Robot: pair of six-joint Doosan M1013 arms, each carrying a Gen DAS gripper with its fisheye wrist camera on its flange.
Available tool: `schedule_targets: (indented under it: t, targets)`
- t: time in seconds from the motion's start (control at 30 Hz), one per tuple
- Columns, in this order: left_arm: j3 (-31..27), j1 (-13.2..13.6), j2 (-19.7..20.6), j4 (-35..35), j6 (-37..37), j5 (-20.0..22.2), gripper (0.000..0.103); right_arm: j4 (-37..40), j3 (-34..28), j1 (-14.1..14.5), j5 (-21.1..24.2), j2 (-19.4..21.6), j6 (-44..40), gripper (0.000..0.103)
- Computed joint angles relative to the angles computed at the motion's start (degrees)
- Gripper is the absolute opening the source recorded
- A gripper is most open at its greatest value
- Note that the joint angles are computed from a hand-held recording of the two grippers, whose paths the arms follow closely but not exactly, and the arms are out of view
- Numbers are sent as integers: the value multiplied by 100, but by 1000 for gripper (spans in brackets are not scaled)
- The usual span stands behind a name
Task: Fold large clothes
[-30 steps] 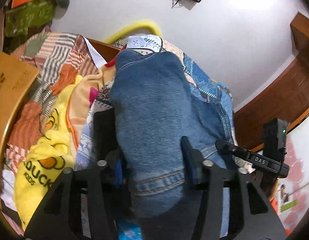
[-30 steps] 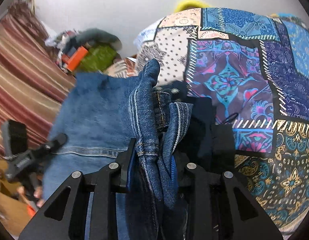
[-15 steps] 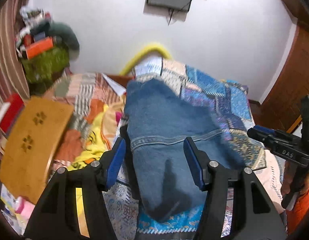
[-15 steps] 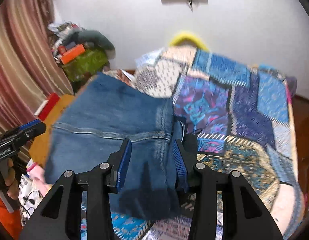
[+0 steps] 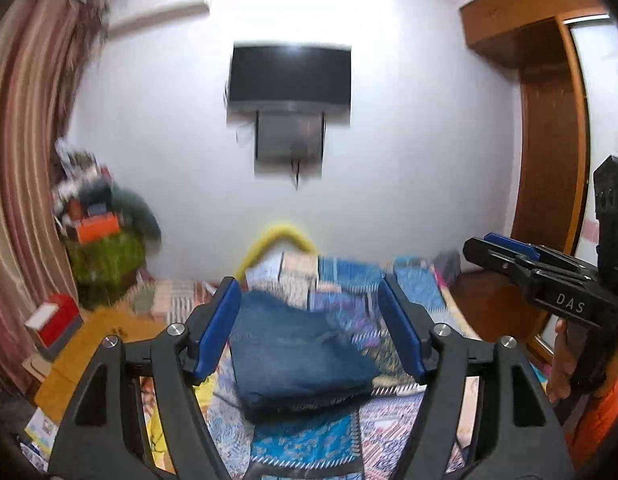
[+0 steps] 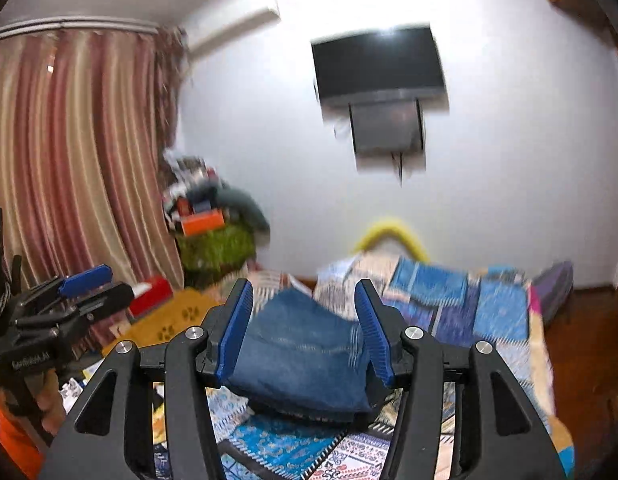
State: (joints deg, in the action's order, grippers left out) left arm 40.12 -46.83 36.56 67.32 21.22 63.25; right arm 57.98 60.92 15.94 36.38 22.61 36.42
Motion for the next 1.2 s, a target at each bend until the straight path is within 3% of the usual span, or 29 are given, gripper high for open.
schedule_targets:
  t: [0.13,0.27,0.33,0.43,0.53,0.7,0.93,1.2]
  targets:
    - [178,-357,-15,968,-562,364,70,939,728,-3,-491,-461,-1048,49]
    - [419,-541,-86,1365,-1054,552,74,1410,1196,27,-838,-743,-1482,54]
    - [497,-595,-102,1496,-1239,672,83,1539,1264,22,-894,-752,-1497,75]
    - [538,-678,-78,1736,-1385,1067,92,1835,1442,69,-1220,-830,-1712,89]
    - [602,-681,-114,1640,-1466,1177,96,1543,1480,125,-1422,-871,-1572,103]
    - [719,-699,-171,1584,-1650,1256,100,1248,1493,215,-1634,-890,-1548,103]
    - [634,-734,-94,1578,-1537,1320,102,1423,1637,173,-1557,-958,-1813,103]
    - [740,-716,-149,1487,-1734,1293,102,1201,1654,115,-1447,-946,-1504,103]
